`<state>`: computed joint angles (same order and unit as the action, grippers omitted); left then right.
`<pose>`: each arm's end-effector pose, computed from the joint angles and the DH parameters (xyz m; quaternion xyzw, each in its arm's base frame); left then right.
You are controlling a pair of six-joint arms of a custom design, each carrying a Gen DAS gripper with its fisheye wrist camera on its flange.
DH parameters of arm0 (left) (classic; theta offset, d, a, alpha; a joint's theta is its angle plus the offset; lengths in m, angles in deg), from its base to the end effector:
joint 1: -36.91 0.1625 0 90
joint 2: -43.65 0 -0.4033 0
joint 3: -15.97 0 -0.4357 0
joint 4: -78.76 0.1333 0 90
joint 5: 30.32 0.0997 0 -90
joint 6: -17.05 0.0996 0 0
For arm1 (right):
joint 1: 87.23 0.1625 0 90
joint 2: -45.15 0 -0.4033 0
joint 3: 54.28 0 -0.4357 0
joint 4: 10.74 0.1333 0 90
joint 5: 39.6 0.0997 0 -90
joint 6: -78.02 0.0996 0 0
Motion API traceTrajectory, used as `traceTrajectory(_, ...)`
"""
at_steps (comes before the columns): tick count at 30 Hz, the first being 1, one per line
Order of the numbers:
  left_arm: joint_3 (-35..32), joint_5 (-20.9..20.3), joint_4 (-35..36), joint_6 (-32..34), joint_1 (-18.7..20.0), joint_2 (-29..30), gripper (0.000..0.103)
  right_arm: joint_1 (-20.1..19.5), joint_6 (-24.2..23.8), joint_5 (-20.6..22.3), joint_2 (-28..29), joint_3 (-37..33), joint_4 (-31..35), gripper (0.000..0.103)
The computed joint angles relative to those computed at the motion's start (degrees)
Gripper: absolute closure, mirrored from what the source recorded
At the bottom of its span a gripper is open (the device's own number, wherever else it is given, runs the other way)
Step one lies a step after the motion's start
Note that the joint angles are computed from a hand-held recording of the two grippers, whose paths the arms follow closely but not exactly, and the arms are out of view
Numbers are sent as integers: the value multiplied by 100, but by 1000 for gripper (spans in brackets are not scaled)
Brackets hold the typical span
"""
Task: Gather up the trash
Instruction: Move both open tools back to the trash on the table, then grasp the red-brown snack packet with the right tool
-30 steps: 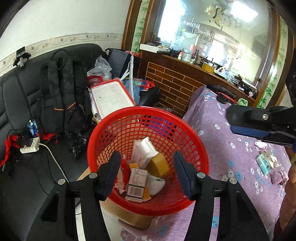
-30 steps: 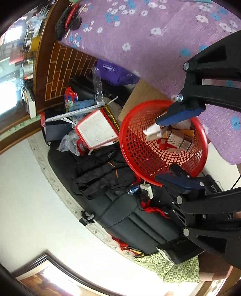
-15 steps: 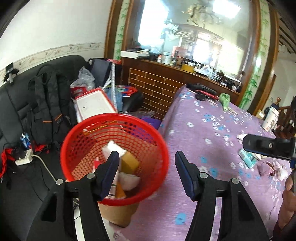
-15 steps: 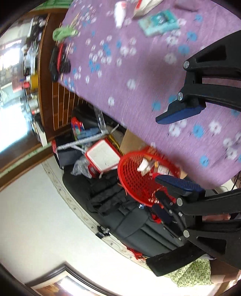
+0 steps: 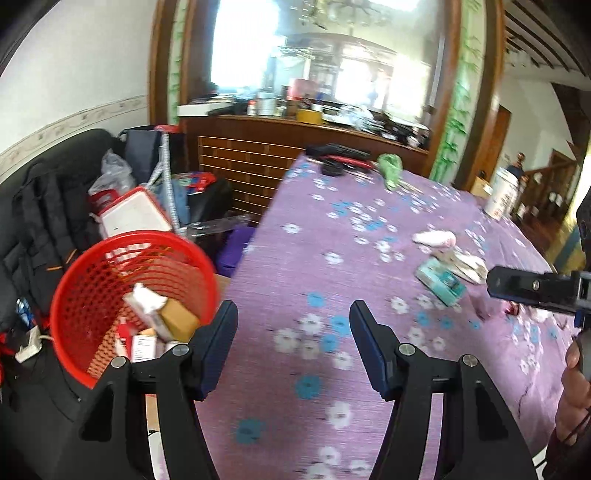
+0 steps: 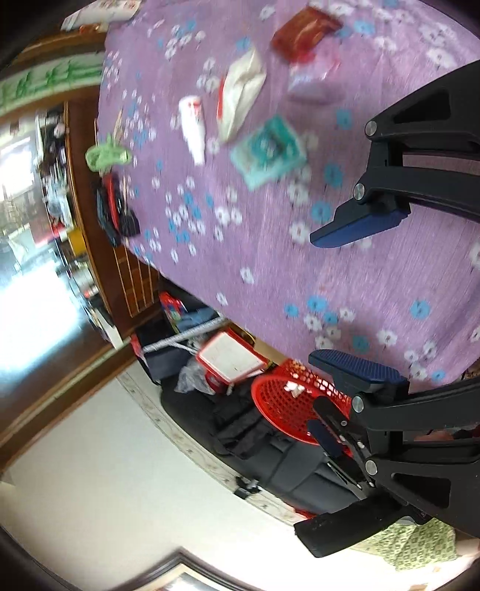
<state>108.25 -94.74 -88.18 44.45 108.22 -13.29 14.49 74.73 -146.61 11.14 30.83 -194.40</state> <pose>-0.0604 -0.7287 0.2475 0.2845 0.8697 -0.3296 0.2326 0.2535 -0.7091 0.0463 0.0672 -0.9207 0.3681 0.1111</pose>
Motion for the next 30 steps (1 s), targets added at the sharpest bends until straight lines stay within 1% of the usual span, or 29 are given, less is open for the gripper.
traceTrajectory(14, 495, -14, 231, 329, -489, 111, 41, -594, 541, -110, -1173, 1800, -1521, 41)
traceTrajectory(16, 547, -20, 282, 360, -553, 144, 41, -661, 595, -277, -1328, 2020, -1795, 41)
traceTrajectory(19, 574, -31, 369, 380, -628, 205, 41, -701, 582, -653, -1458, 2199, -2082, 41)
traceTrajectory(21, 563, -33, 441, 391, -682, 271, 41, -756, 655, -907, -1544, 2285, -2164, 41)
traceTrajectory(22, 556, -43, 488, 389, -708, 306, 41, -805, 713, -967, -1592, 2335, -2191, 41)
traceTrajectory(26, 476, -114, 742, 349, -804, 448, 41, -981, 932, -943, -1712, 2410, -2059, 41)
traceTrajectory(28, 434, -193, 854, 322, -836, 494, 41, -992, 872, -959, -1687, 2327, -1892, 41)
traceTrajectory(30, 364, -242, 959, 276, -849, 550, 41, -946, 689, -1083, -1568, 2069, -1607, 41)
